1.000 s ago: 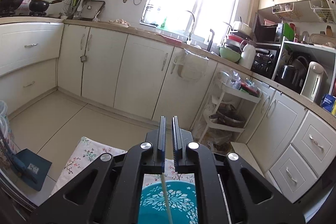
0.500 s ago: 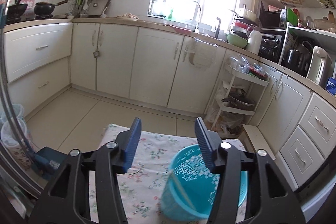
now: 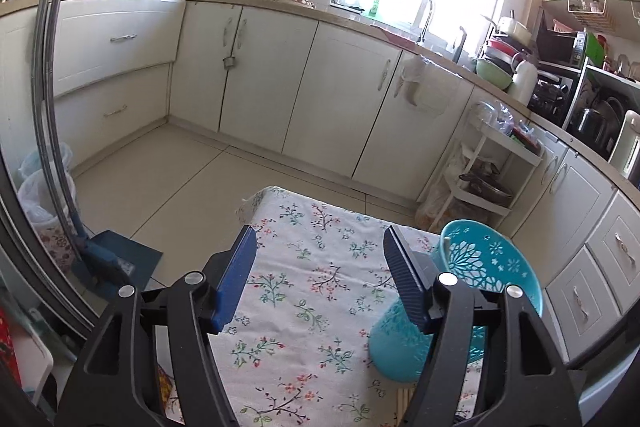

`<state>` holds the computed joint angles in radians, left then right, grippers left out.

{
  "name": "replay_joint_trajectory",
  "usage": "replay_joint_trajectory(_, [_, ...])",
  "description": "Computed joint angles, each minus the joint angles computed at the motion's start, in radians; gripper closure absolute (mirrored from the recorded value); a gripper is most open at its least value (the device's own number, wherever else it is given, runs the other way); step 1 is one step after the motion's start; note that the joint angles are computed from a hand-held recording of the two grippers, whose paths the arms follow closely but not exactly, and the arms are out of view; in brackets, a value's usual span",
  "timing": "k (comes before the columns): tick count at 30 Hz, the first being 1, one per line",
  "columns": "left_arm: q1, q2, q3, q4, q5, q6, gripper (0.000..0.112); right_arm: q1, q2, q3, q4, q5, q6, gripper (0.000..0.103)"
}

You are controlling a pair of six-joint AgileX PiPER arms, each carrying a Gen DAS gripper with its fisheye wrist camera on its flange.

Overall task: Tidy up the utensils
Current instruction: 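Lift the held stick with the right gripper and release it into the basket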

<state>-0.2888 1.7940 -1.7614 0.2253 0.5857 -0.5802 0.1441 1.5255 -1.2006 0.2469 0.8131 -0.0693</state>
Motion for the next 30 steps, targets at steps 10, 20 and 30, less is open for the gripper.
replay_joint_trajectory(10, [0.04, -0.015, 0.024, -0.087, 0.001, 0.035, 0.049, -0.326, -0.147, -0.043, 0.577, 0.22, -0.295, 0.097])
replay_joint_trajectory(20, [0.029, -0.015, 0.033, -0.06, -0.007, 0.024, 0.047, -0.213, 0.034, -0.544, 0.578, 0.036, -0.123, 0.097])
replay_joint_trajectory(30, [0.024, 0.015, -0.006, -0.082, 0.023, 0.062, 0.043, -0.026, 0.295, -0.754, 0.064, -0.216, 0.285, 0.097])
